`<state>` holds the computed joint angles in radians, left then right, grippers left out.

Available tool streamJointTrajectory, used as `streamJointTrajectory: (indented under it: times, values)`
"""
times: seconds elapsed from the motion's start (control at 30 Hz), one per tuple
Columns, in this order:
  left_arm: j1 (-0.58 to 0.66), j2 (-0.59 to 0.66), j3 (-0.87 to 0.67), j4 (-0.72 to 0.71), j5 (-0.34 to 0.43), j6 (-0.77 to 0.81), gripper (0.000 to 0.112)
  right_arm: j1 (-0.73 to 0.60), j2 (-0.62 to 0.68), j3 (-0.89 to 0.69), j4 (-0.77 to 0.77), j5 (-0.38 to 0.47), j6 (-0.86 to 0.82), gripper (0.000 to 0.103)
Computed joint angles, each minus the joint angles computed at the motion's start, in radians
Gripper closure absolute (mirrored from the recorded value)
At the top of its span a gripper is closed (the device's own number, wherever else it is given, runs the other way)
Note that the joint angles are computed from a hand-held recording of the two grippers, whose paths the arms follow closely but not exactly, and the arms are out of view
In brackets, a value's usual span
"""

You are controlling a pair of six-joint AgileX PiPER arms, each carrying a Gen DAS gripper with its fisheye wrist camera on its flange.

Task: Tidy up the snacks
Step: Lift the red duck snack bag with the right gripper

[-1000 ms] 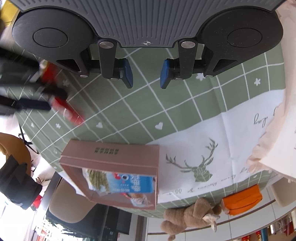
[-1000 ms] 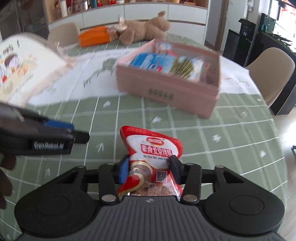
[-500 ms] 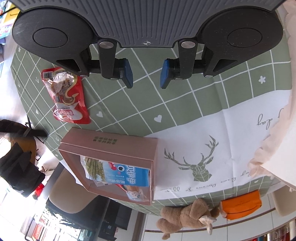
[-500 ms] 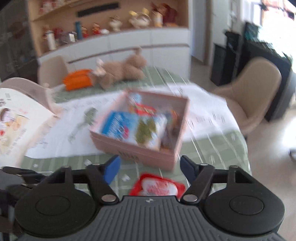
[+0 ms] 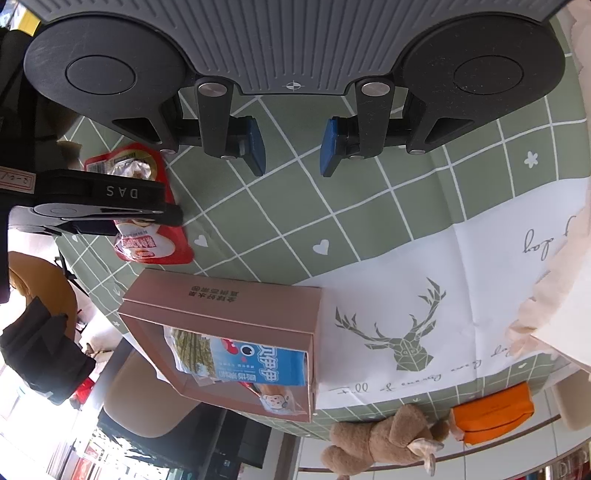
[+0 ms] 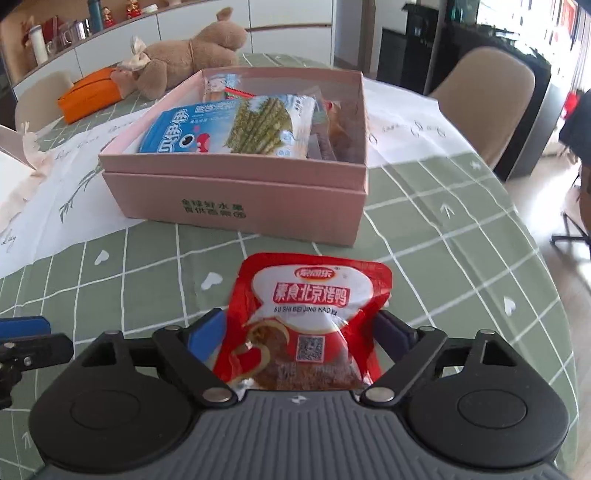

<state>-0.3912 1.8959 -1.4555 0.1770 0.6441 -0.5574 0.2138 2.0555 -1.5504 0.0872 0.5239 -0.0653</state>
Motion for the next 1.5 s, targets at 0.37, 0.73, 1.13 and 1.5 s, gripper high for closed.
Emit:
streamJointTrajectory:
  times: [0.37, 0.73, 1.13, 1.5]
  values:
    - [-0.016, -0.015, 0.015, 0.017, -0.011, -0.025, 0.076, -0.088, -0.184, 0.109, 0.243, 0.07, -0.365, 0.091]
    - [-0.031, -0.026, 0.022, 0.005, -0.01, -0.016, 0.076, -0.197, -0.207, 0.085, 0.411, 0.09, -0.51, 0.062]
    - [-0.043, 0.044, -0.042, -0.076, 0.029, 0.06, 0.076, -0.261, -0.006, 0.04, 0.628, 0.1, -0.727, 0.021]
    - [-0.041, 0.076, -0.081, -0.116, 0.039, 0.108, 0.076, -0.137, -0.037, 0.076, 0.401, 0.017, -0.589, 0.035]
